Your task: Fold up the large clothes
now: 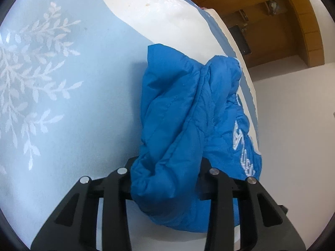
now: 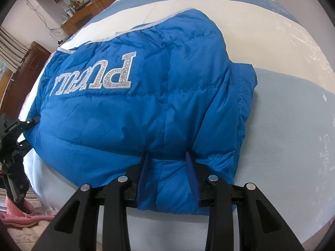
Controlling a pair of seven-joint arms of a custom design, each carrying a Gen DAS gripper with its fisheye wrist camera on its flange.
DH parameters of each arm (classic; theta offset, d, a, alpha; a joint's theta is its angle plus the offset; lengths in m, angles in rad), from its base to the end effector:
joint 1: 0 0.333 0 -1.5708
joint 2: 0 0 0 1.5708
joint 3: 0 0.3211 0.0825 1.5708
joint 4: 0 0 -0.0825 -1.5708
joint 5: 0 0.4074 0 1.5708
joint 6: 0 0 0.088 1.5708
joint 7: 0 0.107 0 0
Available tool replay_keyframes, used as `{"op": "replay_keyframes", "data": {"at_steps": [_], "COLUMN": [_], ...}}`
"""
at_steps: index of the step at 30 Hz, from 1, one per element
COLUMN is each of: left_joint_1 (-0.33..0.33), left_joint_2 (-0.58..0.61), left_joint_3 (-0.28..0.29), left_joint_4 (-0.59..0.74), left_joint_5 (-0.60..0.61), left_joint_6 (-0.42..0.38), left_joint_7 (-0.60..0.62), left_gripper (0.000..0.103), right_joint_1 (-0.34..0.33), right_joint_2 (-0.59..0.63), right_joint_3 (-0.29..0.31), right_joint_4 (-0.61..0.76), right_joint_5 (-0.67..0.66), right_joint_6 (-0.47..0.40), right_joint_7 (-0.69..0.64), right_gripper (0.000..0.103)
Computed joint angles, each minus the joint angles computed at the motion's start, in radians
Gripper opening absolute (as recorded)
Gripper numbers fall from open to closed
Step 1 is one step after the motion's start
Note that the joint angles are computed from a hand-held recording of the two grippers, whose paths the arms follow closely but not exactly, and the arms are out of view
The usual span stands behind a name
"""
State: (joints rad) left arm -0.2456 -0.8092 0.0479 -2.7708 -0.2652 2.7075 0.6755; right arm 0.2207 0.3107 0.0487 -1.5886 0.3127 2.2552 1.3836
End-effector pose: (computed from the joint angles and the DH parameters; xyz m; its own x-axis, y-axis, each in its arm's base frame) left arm 0.3645 -0.0629 0.5147 0.5292 -0.5181 0.6720 -0.5572 -0.8095 -0.1853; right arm 0.6824 0.1929 0.4921 0.3279 -0.9135 -0.2411 -0.9018 -0.2265 -0.3681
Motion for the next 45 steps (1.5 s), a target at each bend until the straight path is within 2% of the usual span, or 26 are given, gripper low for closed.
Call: {"op": "replay_keyframes", "data": {"at_steps": [5,8,11,16,18,24,29,34,41,45], "left_joint_1": [0.005,0.03,0.043,0.042,0.04,-0.014,-0.06,-0.096,-0.079,-0.07], "left_joint_2": [0.036,0.033,0.036,0.059,0.09,0.255,0.386,0.524,0.705,0.756], "left_joint_3": [-0.011,-0.045,-0.069,-0.099,-0.121,-0.16,-0.174,-0.196,-0.248,-0.276], "left_joint_4": [0.02,0.056,0.111,0.224,0.284,0.514,0.663,0.802,0.957,0.983], "left_joint_5": [0.011,0.048,0.093,0.151,0.183,0.229,0.205,0.144,0.095,0.076], "left_joint_6": [0.009,-0.039,-0.08,-0.122,-0.135,-0.147,-0.153,-0.202,-0.283,-0.31], "left_joint_7": [-0.01,-0.027,-0.024,-0.002,0.012,0.11,0.217,0.347,0.465,0.5], "left_gripper": [0.036,0.03,0.027,0.026,0.026,0.026,0.026,0.026,0.026,0.026], "right_joint_1": [-0.009,-0.022,-0.046,-0.048,-0.053,-0.067,-0.06,-0.062,-0.073,-0.076], "right_joint_2": [-0.015,-0.017,-0.027,-0.081,-0.107,-0.178,-0.218,-0.226,-0.227,-0.225], "right_joint_3": [0.003,0.004,0.009,-0.009,-0.013,-0.028,-0.031,-0.034,-0.04,-0.042], "right_joint_4": [-0.028,-0.022,-0.013,-0.032,-0.047,-0.089,-0.123,-0.13,-0.143,-0.145], "right_joint_5": [0.027,0.06,0.125,0.102,0.106,0.106,0.069,0.061,0.064,0.057], "right_joint_6": [0.023,0.004,-0.031,-0.031,-0.018,0.019,0.06,0.063,0.058,0.059], "right_joint_7": [-0.023,-0.031,-0.05,-0.038,-0.04,-0.033,-0.008,0.018,0.038,0.043], "right_gripper": [0.036,0.037,0.047,0.051,0.056,0.059,0.06,0.06,0.06,0.06]}}
